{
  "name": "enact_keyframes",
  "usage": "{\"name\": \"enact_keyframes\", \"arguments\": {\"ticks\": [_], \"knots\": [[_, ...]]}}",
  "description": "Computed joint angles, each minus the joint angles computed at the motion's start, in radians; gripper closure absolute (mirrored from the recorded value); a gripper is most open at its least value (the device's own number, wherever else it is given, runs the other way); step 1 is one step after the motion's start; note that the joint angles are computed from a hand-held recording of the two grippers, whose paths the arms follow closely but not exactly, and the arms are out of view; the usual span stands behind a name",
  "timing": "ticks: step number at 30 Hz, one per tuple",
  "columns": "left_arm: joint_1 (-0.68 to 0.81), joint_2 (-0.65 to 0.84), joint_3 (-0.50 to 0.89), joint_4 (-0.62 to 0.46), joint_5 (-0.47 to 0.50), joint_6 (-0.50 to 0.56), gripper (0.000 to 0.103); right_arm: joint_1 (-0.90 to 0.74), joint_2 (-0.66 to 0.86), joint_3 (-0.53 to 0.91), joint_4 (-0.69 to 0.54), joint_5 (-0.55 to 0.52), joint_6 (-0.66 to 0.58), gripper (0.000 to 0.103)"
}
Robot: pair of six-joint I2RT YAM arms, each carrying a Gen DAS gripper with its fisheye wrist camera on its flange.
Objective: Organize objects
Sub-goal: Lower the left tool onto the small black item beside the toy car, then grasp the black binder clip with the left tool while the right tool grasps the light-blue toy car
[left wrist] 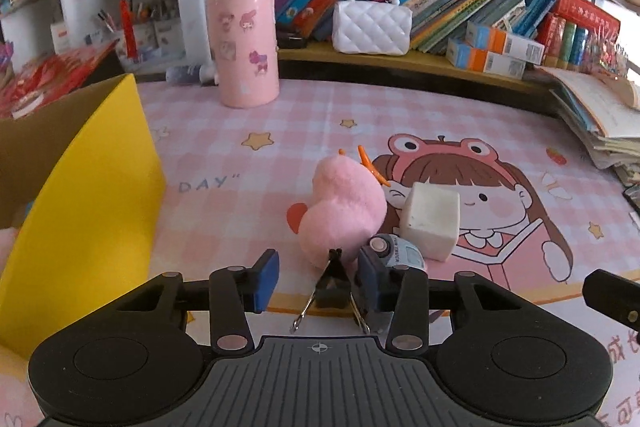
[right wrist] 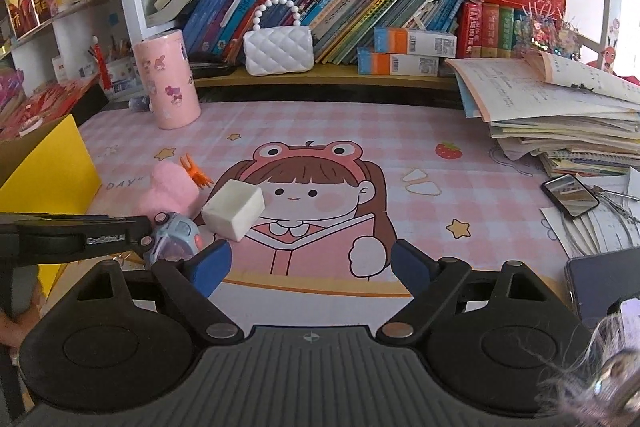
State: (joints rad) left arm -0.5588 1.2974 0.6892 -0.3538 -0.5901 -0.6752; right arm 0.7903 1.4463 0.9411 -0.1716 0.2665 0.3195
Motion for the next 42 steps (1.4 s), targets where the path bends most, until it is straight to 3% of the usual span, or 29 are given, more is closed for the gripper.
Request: {"name": "enact_keyframes", "arguments": {"ticks": [5, 8, 16, 19, 22, 24, 26, 33, 42], "knots": [[0.030, 0.009, -0.004, 0.011, 0.051, 0.000, 0.073, -0.003, 0.010, 0.003, 0.004, -0.010, -0.006, 0.016], [0.046, 0.004, -0.025, 0.015, 0.087, -0.026, 0.073, -0.003, 0.012, 0.003, 0.006, -0.009, -0.006, 0.016], [0.030, 0.029, -0.056, 0.108, 0.073, 0.071, 0.075, 0.001, 0.025, 0.010, 0.003, -0.018, -0.008, 0.016], [0.051, 0.054, -0.041, 0.072, 0.122, 0.073, 0.072, 0.009, 0.030, 0.014, 0.005, -0.020, -0.017, 0.016], [0.033, 0.046, -0.066, 0.088, 0.099, 0.087, 0.073, 0.018, 0.029, 0.015, 0.009, -0.019, -0.025, 0.016], [0.032, 0.039, -0.073, 0.098, 0.106, 0.106, 0.080, 0.024, 0.028, 0.014, 0.013, -0.018, -0.030, 0.016], [0.034, 0.024, -0.079, 0.094, 0.118, 0.115, 0.080, 0.027, 0.031, 0.018, 0.010, -0.022, -0.032, 0.016], [-0.015, -0.185, -0.108, -0.030, 0.107, 0.015, 0.084, 0.040, 0.065, 0.046, 0.023, -0.049, -0.047, 0.016], [-0.142, -0.453, -0.098, -0.357, 0.018, -0.244, 0.084, 0.092, 0.287, 0.200, 0.062, -0.147, -0.147, 0.016]]}}
